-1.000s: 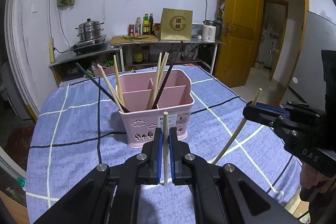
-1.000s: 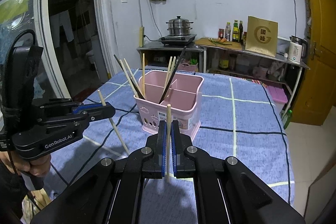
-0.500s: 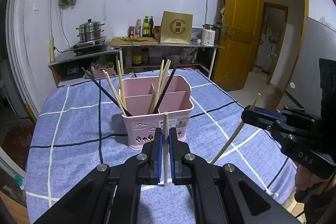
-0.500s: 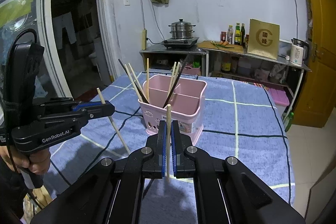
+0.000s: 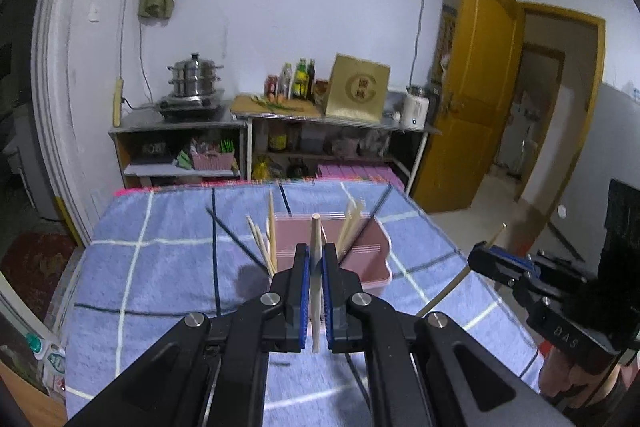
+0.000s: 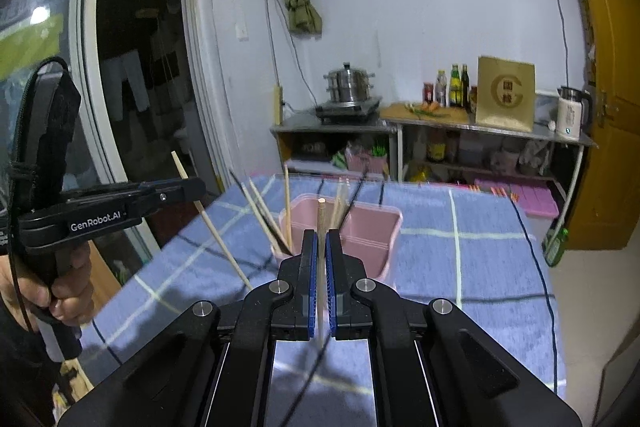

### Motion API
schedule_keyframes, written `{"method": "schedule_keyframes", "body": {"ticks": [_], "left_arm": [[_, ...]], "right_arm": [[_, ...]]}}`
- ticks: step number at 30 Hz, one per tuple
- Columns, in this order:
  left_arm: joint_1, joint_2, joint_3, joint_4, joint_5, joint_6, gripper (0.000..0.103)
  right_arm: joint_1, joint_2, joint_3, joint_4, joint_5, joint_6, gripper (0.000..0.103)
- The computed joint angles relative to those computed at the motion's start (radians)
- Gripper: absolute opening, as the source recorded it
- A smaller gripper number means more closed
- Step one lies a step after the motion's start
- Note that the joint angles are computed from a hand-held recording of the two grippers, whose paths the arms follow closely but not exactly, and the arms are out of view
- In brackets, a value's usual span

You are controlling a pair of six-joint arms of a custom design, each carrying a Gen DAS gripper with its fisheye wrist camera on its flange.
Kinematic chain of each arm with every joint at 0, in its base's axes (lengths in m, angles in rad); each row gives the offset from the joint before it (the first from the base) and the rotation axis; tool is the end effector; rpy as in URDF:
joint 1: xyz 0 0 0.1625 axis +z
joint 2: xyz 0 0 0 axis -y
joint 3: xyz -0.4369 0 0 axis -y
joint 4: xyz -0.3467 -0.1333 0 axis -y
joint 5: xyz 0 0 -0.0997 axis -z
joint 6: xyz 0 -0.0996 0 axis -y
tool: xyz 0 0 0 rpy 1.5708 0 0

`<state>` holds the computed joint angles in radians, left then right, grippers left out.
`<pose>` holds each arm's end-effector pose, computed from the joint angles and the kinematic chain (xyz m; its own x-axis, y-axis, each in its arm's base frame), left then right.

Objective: Organize utensils
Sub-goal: 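Lift the left tool's bamboo chopstick over the basket while the right tool carries its own, then lower and open the left tool into the basket while the right tool releases its chopstick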

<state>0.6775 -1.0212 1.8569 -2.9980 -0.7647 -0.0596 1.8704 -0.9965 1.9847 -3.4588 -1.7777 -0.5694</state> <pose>-0.3248 -0.5246 0.2762 -0.7847 0.2557 -0.5647 0.6011 0.5365 -0.5923 0.2750 -0.5079 0.2573 -0.7286 -0.4341 0.5298 -0.6843 0.4275 -0.5908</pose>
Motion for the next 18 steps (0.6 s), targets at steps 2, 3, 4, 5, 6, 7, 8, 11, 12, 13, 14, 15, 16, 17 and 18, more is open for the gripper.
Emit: {"method": "schedule_keyframes", "body": {"ticks": [2, 3, 4, 5, 6, 7, 8, 11, 12, 13, 14, 15, 16, 17, 18], "left_arm": [[0.000, 0.001, -0.019, -0.020, 0.002, 0.019, 0.005], [0.000, 0.003, -0.033, -0.033, 0.002, 0.032, 0.005], [0.000, 0.005, -0.041, -0.039, 0.003, 0.038, 0.005], [0.003, 0.009, -0.056, -0.050, 0.001, 0.048, 0.005], [0.004, 0.014, -0.069, -0.054, -0.001, 0.055, 0.005], [0.008, 0.021, -0.083, -0.066, -0.004, 0.068, 0.005], [0.010, 0.026, -0.093, -0.074, -0.004, 0.075, 0.005], [0.026, 0.051, -0.131, -0.093, -0.012, 0.099, 0.005], [0.032, 0.057, -0.144, -0.092, -0.015, 0.106, 0.005], [0.042, 0.066, -0.158, -0.093, -0.023, 0.111, 0.006], [0.050, 0.074, -0.170, -0.091, -0.031, 0.115, 0.005], [0.056, 0.081, -0.179, -0.092, -0.037, 0.118, 0.005], [0.062, 0.089, -0.189, -0.092, -0.042, 0.122, 0.005], [0.070, 0.096, -0.196, -0.095, -0.049, 0.128, 0.006], [0.076, 0.102, -0.196, -0.100, -0.053, 0.130, 0.005]], "right_arm": [[0.011, 0.010, -0.024, -0.008, 0.014, 0.002, 0.004], [0.016, 0.015, -0.035, -0.012, 0.019, 0.003, 0.004], [0.021, 0.021, -0.045, -0.012, 0.024, 0.006, 0.004], [0.027, 0.028, -0.061, -0.012, 0.030, 0.007, 0.004], [0.031, 0.033, -0.069, -0.015, 0.033, 0.007, 0.004], [0.036, 0.043, -0.087, -0.015, 0.037, 0.007, 0.004], [0.039, 0.050, -0.100, -0.013, 0.039, 0.007, 0.004], [0.044, 0.075, -0.138, -0.007, 0.044, 0.006, 0.004], [0.044, 0.082, -0.147, -0.006, 0.044, 0.007, 0.004], [0.044, 0.093, -0.160, -0.004, 0.043, 0.007, 0.004], [0.044, 0.101, -0.170, -0.001, 0.042, 0.004, 0.004], [0.043, 0.109, -0.179, 0.002, 0.041, 0.001, 0.004], [0.041, 0.120, -0.191, 0.004, 0.039, -0.002, 0.004], [0.039, 0.125, -0.197, 0.007, 0.038, -0.002, 0.004], [0.036, 0.132, -0.207, 0.013, 0.037, -0.003, 0.004]]}}
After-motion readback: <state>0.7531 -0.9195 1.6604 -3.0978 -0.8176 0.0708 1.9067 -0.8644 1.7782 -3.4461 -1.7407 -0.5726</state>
